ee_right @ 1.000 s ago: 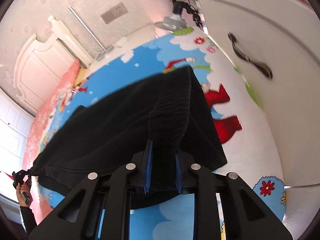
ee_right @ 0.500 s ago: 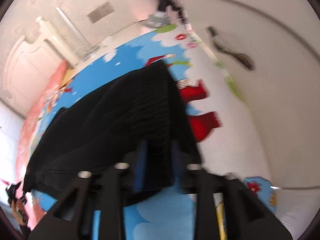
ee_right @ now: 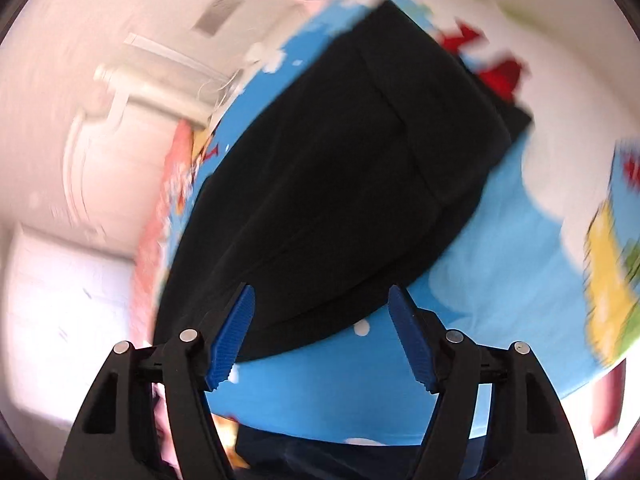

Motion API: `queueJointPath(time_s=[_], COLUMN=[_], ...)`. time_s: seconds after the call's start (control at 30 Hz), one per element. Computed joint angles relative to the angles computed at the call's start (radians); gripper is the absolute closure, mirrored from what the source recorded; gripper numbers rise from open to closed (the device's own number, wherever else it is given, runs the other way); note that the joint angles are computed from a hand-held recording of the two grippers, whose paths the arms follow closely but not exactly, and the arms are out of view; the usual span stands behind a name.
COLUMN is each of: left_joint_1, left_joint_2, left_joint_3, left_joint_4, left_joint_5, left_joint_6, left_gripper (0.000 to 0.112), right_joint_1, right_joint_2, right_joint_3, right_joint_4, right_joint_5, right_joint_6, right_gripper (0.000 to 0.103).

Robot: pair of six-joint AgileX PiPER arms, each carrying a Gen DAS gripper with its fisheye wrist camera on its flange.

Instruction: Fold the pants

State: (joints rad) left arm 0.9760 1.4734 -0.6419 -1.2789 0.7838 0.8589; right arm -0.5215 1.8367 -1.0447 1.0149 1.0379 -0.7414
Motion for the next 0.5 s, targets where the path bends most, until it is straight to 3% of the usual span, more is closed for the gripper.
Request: queueJointPath(time_s=[0.2,0.5], left_joint_1=[0.011,0.049], left_joint_2=[0.018,0.034], left_joint_3=[0.006,0.015], left_joint_4=[-0.019,-0.035], left_joint_5=[-0.002,0.012], left_joint_6=[0.022,0.047], left_gripper=[0.058,0.058], right_joint_1=[-0.023,0.007], right_joint_2=[0.022,0.016], right_joint_3=[0.003,0.034], right_joint_4=[0.083,0.083], right_joint_5=[-0.036,-0.111], right_joint_6=[-0.034,-0.035], right_gripper=[0.041,0.041])
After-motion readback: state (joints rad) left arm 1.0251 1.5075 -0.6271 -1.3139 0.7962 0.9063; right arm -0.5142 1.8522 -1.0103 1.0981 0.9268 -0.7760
